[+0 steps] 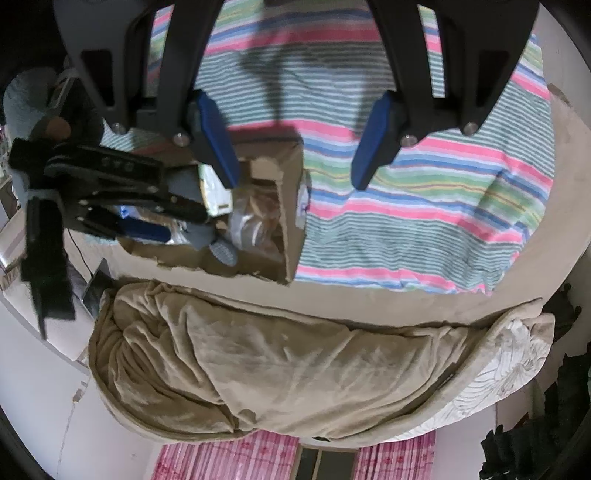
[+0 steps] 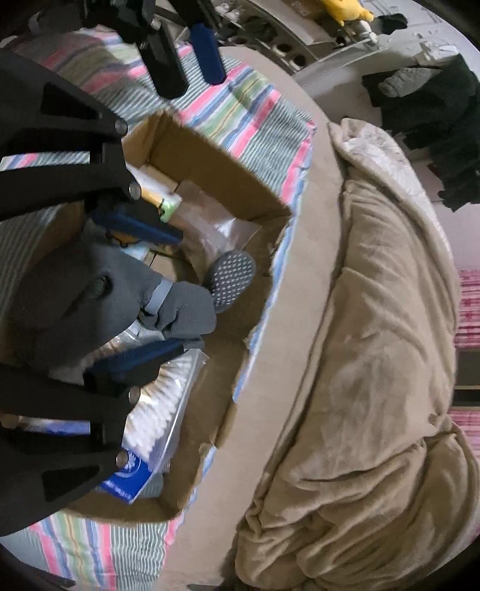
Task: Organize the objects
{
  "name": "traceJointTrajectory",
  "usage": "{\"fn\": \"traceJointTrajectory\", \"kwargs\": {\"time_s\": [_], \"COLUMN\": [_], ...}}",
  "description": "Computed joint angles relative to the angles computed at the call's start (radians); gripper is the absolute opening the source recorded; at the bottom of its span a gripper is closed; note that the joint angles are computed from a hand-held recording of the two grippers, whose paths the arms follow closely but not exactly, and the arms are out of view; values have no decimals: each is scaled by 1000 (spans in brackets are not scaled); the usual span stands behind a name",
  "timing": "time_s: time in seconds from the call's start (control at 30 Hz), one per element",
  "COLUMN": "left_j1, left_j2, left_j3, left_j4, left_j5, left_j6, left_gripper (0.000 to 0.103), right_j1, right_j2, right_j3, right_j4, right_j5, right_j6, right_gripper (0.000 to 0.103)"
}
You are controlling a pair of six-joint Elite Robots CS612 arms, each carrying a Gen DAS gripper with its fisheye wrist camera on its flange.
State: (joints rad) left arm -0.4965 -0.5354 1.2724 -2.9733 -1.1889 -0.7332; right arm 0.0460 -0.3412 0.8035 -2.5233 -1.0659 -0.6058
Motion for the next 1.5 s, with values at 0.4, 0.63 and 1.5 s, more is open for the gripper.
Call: {"fn": "traceJointTrajectory", "kwargs": {"time_s": [0.4,0.63,1.5], "left_j1": [-35,-54,-124], "left_j2": [-26,-34,-82], "left_j3": [32,38,93], "left_j4": [-11,-8,11], "left_j5": [19,20,47], "left_j6": [13,14,-27], "left_gripper": [65,65,65], "right_j1": [-37,-58,-125], "right_j2": [-96,-141,-249], "right_j3": [165,249,455], "right_j4": [-85,-120,-230], "right_j5": [37,47,91], "right_j6": [27,19,63], "right_gripper": [70,70,70]}}
